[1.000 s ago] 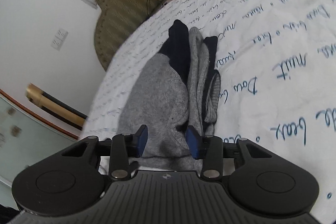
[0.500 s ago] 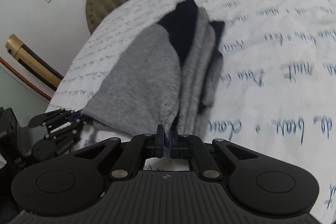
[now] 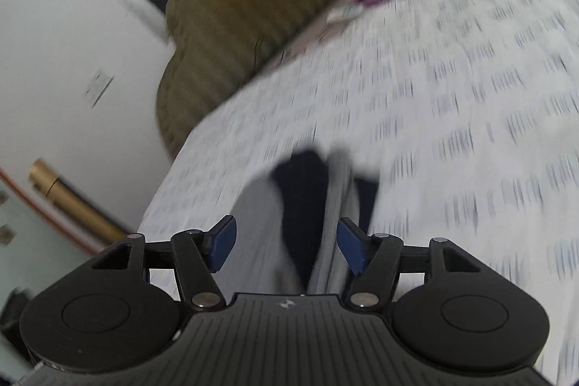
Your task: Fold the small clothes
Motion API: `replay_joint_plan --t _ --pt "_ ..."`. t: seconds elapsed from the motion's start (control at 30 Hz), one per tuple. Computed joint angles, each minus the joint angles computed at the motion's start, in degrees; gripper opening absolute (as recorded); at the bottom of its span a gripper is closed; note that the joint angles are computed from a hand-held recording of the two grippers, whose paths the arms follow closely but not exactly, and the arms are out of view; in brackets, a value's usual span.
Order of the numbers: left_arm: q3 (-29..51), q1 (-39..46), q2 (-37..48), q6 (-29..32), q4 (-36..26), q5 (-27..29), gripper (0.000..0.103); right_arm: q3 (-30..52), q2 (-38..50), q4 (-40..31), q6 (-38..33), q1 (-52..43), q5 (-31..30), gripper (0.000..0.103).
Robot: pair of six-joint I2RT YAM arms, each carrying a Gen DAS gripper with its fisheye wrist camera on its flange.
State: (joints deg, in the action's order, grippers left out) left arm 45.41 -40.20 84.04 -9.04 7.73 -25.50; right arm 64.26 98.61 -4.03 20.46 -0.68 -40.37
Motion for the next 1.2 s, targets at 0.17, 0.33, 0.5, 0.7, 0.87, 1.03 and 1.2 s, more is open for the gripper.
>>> replay_joint_plan --t 0.17,0.33,0.5,0.7,0.87,1.03,1.2 --pt "14.1 0.4 18.0 0.3 -1.3 3.3 0.081 23.2 18.7 -5.2 0.1 5.8 7.3 0.056" --pt "19.5 1.2 24.6 0.5 -4.7 6.4 0.081 37.2 29.1 -17.7 -8.0 9.3 8.3 0.009" --pt "17.8 3.6 25.4 -3.3 -2.9 11.2 0.084 31.2 27.3 -12.5 -7.1 7.0 9.3 0.007" --pt "19.6 2.7 27.4 -3.9 -3.1 8.9 0.087 29.5 29.2 -9.3 -4.2 6.7 8.8 0.006" --pt "20.0 2.9 26.5 -4.1 -4.7 8.9 0.087 27.7 26.0 -9.0 -1.6 5.9 7.8 0.041" --pt "20.7 2.8 25.4 -5.0 -7.4 8.1 0.087 21.8 20.7 -4.1 -0.5 4.8 9.4 0.070" --pt "19.8 6.7 21.4 -8.1 -10.7 11.6 0.088 20.4 20.4 -7.2 -2.3 2.8 10.2 0.071"
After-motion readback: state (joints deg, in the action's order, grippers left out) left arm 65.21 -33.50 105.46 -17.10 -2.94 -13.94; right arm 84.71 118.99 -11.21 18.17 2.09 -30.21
